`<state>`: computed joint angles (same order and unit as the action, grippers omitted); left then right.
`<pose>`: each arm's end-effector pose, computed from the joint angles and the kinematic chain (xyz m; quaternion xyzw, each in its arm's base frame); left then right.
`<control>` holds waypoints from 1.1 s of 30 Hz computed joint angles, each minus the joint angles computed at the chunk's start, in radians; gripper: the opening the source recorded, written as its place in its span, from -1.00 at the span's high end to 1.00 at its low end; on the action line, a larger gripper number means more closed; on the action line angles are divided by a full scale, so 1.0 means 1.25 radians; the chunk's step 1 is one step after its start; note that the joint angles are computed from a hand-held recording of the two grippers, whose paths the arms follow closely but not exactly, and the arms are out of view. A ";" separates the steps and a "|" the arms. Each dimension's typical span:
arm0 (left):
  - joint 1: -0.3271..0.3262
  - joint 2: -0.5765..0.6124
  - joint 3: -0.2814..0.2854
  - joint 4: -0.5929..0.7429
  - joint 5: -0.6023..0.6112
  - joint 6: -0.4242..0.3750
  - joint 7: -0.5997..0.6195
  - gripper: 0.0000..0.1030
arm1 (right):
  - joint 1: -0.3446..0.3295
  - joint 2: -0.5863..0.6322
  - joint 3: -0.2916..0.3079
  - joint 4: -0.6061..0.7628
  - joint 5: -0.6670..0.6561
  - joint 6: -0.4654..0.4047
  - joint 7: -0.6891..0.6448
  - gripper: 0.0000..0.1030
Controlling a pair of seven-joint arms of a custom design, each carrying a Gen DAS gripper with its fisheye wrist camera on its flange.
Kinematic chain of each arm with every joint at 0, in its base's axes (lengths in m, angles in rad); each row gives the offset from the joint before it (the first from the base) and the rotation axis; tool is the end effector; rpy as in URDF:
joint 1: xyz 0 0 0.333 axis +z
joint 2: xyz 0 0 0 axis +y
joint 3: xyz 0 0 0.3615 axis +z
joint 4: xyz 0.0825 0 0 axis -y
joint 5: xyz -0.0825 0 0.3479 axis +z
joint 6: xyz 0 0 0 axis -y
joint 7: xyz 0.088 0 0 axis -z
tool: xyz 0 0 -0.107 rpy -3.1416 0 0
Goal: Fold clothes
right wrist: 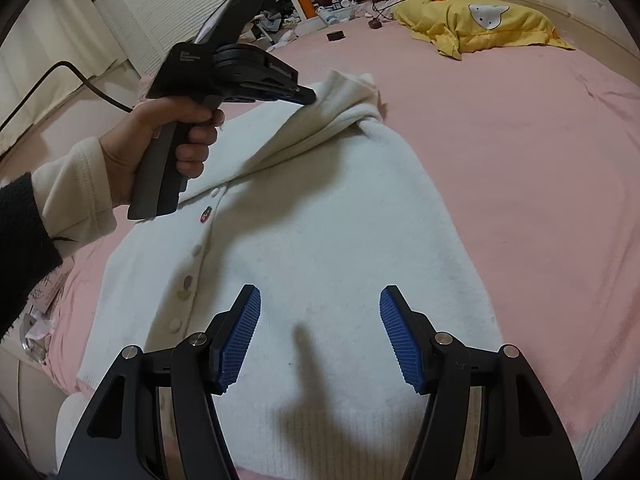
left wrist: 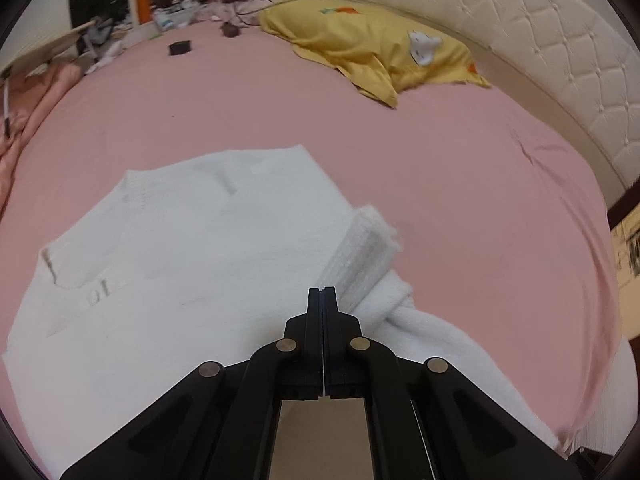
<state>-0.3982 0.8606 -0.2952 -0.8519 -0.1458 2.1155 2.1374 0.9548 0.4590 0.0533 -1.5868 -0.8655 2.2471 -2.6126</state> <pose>0.6821 -0.4259 0.4904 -0.2418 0.9315 -0.2711 0.0173 0.3938 0.5712 0.4563 -0.4336 0.8287 -0.1807 0.3043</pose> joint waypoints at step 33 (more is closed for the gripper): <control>0.204 -0.127 0.130 -0.121 0.029 0.464 -0.263 0.83 | 0.008 0.055 -0.002 0.071 0.090 -0.019 -0.123 -0.22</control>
<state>-0.1433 0.7018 -0.1325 -1.0034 -0.1098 2.6961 1.8081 0.9644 0.5273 0.0511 -1.4986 -0.7529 2.2229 -2.7665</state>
